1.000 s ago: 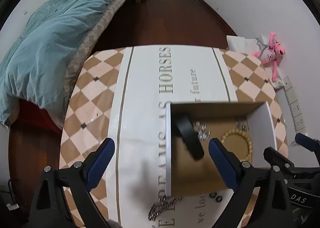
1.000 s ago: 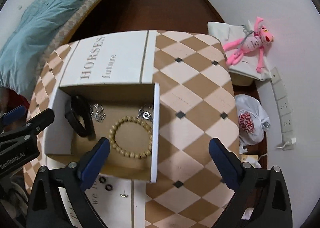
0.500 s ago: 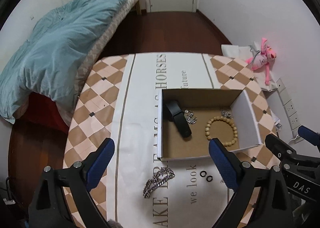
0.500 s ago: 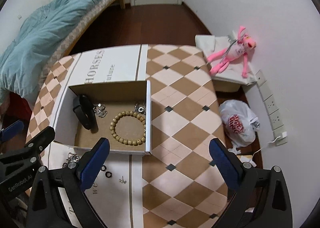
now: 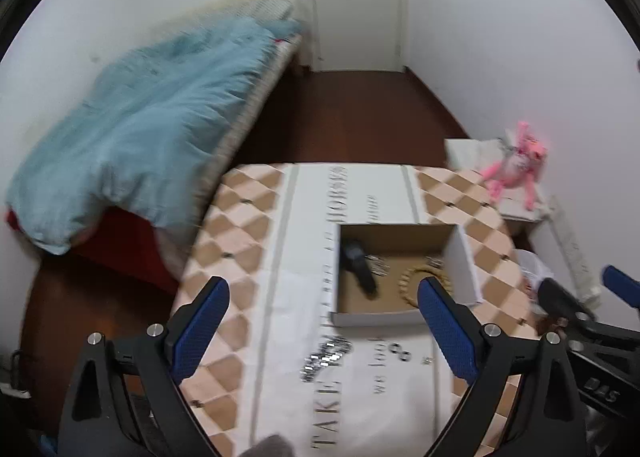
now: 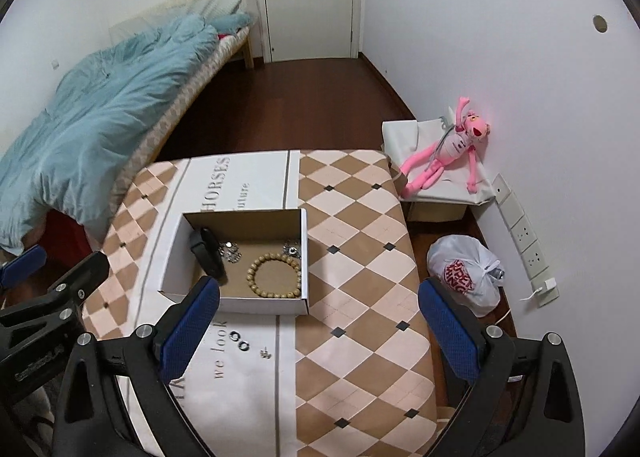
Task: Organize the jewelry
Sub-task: 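Withdraw both grippers from the box toward the chunky chain and earrings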
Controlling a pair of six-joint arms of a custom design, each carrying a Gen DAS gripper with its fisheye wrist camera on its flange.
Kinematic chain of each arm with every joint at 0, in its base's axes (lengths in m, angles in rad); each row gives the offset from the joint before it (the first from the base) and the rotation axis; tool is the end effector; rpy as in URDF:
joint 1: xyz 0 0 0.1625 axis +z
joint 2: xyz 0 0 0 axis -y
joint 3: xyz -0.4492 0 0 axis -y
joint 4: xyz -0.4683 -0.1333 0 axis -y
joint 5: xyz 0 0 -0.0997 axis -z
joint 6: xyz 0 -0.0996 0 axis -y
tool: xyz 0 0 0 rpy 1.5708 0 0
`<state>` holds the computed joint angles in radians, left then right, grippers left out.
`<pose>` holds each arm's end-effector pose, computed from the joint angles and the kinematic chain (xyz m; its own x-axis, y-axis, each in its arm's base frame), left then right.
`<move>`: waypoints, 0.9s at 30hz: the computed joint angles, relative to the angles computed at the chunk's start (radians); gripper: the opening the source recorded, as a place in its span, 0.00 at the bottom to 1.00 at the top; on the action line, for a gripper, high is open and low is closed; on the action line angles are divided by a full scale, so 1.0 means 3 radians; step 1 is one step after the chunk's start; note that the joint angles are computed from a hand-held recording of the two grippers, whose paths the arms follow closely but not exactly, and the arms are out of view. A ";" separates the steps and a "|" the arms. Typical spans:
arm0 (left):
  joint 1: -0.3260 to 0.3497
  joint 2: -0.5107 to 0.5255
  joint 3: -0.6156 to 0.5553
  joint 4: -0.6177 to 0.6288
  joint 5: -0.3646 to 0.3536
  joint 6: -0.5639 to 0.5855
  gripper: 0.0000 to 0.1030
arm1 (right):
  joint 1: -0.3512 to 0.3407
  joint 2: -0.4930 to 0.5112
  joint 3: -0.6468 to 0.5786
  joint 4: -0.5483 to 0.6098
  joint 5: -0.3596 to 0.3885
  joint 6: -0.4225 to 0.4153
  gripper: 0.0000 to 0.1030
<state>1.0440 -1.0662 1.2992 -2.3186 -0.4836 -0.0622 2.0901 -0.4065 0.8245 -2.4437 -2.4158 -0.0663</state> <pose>-0.2019 -0.7877 0.4564 -0.6471 -0.1895 -0.7385 0.3982 0.7420 -0.5393 0.5271 -0.8035 0.1344 -0.7082 -0.0956 0.6995 -0.4938 0.7752 -0.3939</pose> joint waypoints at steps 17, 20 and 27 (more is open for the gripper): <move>0.0412 -0.0157 0.0314 0.0725 0.0030 -0.0631 0.93 | -0.0314 -0.0049 0.0532 0.0401 0.0524 0.0577 0.76; 0.0477 -0.0172 0.0360 0.0935 0.0035 -0.0795 0.93 | -0.0375 -0.0002 0.0590 0.0371 0.0639 0.0586 0.72; 0.0554 -0.0199 0.0410 0.1148 0.0014 -0.0930 0.93 | -0.0414 0.0134 0.0581 0.0141 0.0702 0.0396 0.50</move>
<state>1.2102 -1.1260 1.4222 -1.9741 -0.4795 -0.3412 1.9658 -0.3664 0.9987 -2.4014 -2.2051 0.0524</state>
